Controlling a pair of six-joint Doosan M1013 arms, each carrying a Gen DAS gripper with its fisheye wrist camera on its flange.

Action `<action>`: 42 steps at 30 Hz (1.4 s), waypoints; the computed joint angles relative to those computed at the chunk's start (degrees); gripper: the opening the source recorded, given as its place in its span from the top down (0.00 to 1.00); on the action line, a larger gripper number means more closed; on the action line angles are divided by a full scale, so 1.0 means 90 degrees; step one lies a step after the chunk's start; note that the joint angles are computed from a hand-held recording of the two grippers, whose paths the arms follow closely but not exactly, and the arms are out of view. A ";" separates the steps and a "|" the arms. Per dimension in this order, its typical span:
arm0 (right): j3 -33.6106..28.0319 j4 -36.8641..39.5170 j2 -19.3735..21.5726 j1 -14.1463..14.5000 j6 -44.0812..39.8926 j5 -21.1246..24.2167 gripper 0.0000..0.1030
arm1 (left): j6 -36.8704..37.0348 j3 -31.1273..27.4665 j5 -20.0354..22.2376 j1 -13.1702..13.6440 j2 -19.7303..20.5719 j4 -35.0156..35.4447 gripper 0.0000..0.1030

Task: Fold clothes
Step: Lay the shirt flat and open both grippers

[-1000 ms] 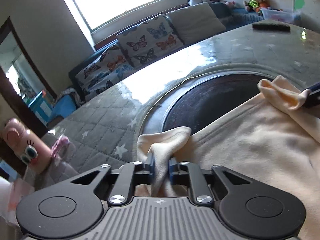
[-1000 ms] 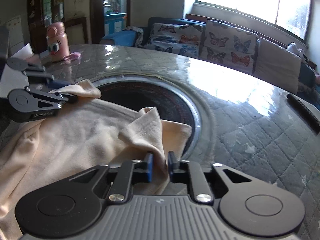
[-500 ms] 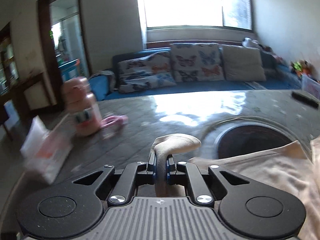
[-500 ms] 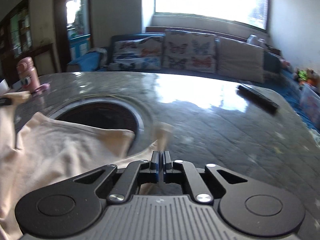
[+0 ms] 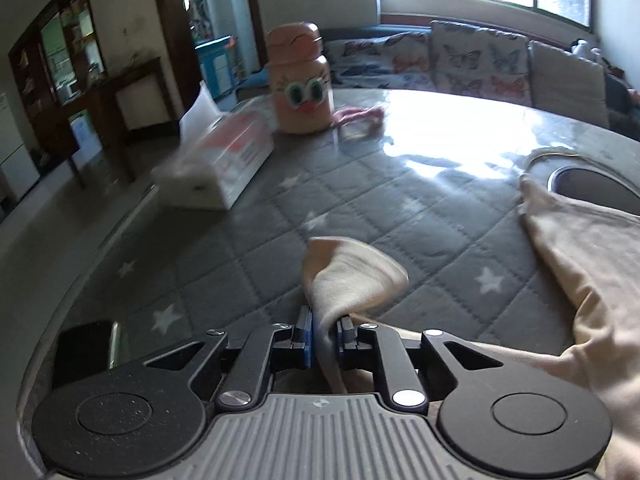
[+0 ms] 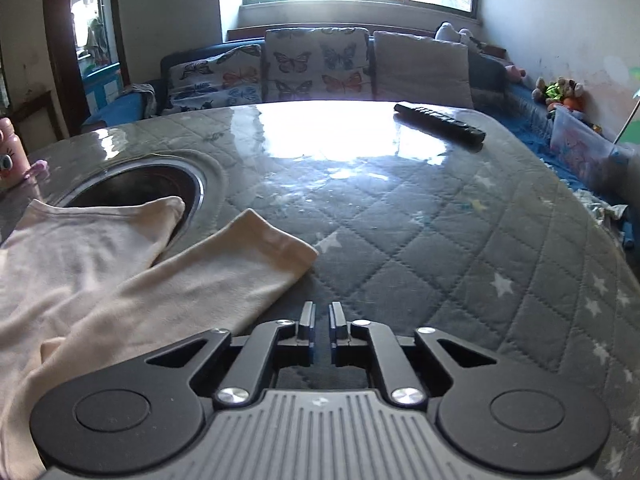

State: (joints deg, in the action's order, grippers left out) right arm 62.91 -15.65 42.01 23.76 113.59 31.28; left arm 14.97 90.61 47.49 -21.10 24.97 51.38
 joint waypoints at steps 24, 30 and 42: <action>-0.0940 0.0030 0.0638 0.0016 0.0457 0.0079 0.89 | -0.0003 -0.0289 0.0056 -0.0025 0.0087 0.0347 0.58; -0.0558 -0.1259 0.0388 0.0101 0.1354 -0.0067 0.96 | 0.0341 -0.0565 -0.0322 -0.0097 0.0263 0.0234 0.58; 0.0234 -0.2657 -0.0051 0.0097 0.2498 0.0839 0.94 | 0.1346 -0.1126 -0.0866 -0.0196 0.0678 -0.0313 0.58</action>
State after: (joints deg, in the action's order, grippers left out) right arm 65.02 -39.57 41.55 24.63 136.07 38.83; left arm 27.08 80.48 39.70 -22.86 31.07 48.56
